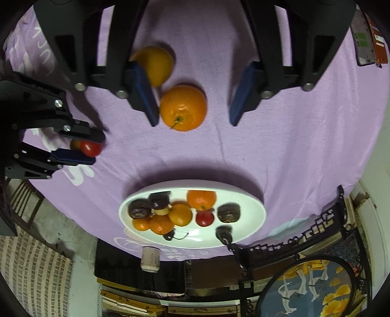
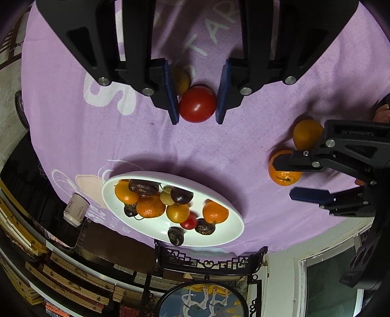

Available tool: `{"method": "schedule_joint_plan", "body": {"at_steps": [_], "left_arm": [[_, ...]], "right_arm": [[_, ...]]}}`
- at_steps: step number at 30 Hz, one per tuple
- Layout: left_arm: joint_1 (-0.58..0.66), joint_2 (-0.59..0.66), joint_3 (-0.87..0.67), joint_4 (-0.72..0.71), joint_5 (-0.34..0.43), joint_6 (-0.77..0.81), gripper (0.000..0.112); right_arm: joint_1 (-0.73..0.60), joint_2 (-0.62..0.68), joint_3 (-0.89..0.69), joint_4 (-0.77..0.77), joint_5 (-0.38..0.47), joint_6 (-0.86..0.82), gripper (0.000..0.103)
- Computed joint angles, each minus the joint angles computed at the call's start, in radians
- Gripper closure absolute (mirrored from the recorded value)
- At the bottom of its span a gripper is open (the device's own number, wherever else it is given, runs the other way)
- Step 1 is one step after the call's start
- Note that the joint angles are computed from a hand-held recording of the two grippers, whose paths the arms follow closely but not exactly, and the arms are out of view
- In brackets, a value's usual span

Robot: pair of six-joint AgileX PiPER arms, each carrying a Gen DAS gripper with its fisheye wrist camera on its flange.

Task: Organize fruits
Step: 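Grasp a tangerine with the left gripper while the right gripper grasps a red tomato, then place the tangerine and tomato on the white plate and open both grippers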

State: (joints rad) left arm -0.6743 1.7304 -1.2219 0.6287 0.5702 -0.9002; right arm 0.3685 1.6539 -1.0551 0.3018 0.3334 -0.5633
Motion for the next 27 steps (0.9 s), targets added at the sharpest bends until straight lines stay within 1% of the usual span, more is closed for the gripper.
{"method": "schedule_joint_plan", "body": {"at_steps": [1,2,4,6,8,12,14,16,17,18,20,22,23,25,27], "left_arm": [[0.005,-0.004,0.003,-0.033,-0.016,0.033,0.068],[0.007,-0.006,0.005,-0.056,-0.027,0.058,0.071],[-0.002,-0.007,0.005,-0.05,-0.024,0.06,0.071],[-0.001,-0.012,0.009,-0.076,-0.035,0.082,0.071],[-0.005,-0.015,0.012,-0.062,-0.032,0.067,0.072],[0.006,-0.039,0.029,-0.033,-0.041,0.019,0.072],[0.024,-0.048,0.025,-0.043,-0.047,0.025,0.072],[0.043,-0.046,0.0,-0.057,-0.037,0.041,0.072],[0.054,-0.035,-0.033,-0.063,-0.017,0.057,0.072],[0.061,-0.026,-0.059,-0.067,-0.003,0.068,0.072],[0.081,0.003,-0.134,-0.075,0.027,0.094,0.072],[0.101,0.056,-0.244,-0.081,0.065,0.128,0.072],[0.109,0.103,-0.326,-0.07,0.099,0.14,0.072],[0.124,0.178,-0.448,-0.072,0.143,0.162,0.072],[0.149,0.247,-0.554,-0.108,0.167,0.194,0.072]], "right_arm": [[-0.001,0.001,-0.001,0.004,0.001,-0.003,0.072],[-0.002,0.0,0.0,0.005,0.0,-0.003,0.072],[-0.004,-0.001,0.0,0.017,0.001,-0.011,0.072],[-0.011,-0.002,0.001,0.04,0.003,-0.028,0.072],[-0.025,-0.008,0.006,0.09,0.001,-0.062,0.072],[-0.063,-0.027,0.02,0.247,0.003,-0.186,0.072],[-0.085,-0.04,0.023,0.332,0.013,-0.251,0.072],[-0.113,-0.05,0.015,0.423,0.038,-0.315,0.072],[-0.124,-0.051,0.007,0.449,0.051,-0.329,0.072],[-0.145,-0.045,-0.018,0.487,0.083,-0.342,0.072],[-0.164,-0.02,-0.082,0.479,0.13,-0.292,0.072],[-0.17,0.032,-0.194,0.436,0.166,-0.191,0.072],[-0.17,0.06,-0.245,0.414,0.185,-0.149,0.072],[-0.171,0.147,-0.396,0.376,0.238,-0.037,0.072],[-0.155,0.247,-0.553,0.315,0.28,0.083,0.072]]}}
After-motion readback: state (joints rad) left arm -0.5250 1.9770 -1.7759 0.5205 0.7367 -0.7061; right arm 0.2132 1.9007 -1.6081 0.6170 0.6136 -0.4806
